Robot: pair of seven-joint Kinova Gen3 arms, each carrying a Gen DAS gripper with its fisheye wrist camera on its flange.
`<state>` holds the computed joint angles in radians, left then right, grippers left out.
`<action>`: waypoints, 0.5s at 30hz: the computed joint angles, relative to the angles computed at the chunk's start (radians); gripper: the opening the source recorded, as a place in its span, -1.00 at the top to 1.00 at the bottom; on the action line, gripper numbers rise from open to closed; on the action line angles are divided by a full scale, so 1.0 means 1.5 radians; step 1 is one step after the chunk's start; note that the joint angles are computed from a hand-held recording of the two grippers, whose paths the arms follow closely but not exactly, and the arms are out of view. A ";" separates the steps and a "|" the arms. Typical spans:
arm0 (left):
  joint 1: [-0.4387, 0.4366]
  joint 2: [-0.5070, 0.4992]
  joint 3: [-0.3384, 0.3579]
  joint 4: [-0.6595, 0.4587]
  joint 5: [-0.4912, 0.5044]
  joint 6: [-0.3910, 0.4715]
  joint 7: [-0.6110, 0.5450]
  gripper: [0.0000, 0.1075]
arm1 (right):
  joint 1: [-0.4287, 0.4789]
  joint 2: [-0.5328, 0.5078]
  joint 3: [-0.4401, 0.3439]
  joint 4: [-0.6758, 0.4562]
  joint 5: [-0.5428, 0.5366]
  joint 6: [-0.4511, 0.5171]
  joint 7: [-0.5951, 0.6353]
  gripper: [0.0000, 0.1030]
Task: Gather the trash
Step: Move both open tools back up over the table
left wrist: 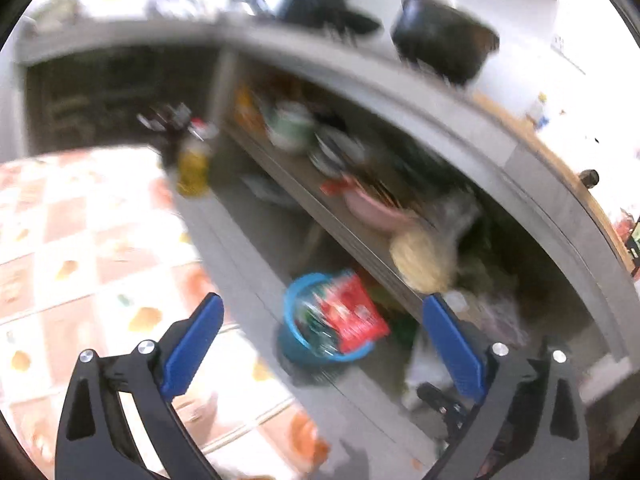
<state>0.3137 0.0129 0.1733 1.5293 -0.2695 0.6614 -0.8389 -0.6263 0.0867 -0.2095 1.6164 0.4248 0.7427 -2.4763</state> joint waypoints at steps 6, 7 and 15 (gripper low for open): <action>-0.161 -0.126 0.185 0.108 -0.119 0.031 0.163 -0.81 | -0.172 0.000 0.040 -0.018 0.163 0.058 -0.148 -0.85; -0.185 -0.140 0.216 0.116 -0.138 0.051 0.190 -0.81 | -0.203 0.004 0.046 -0.030 0.190 0.086 -0.162 -0.85; -0.231 -0.156 0.354 0.127 -0.280 0.226 0.371 -0.81 | -0.221 0.036 -0.055 -0.045 0.363 0.190 -0.257 -0.85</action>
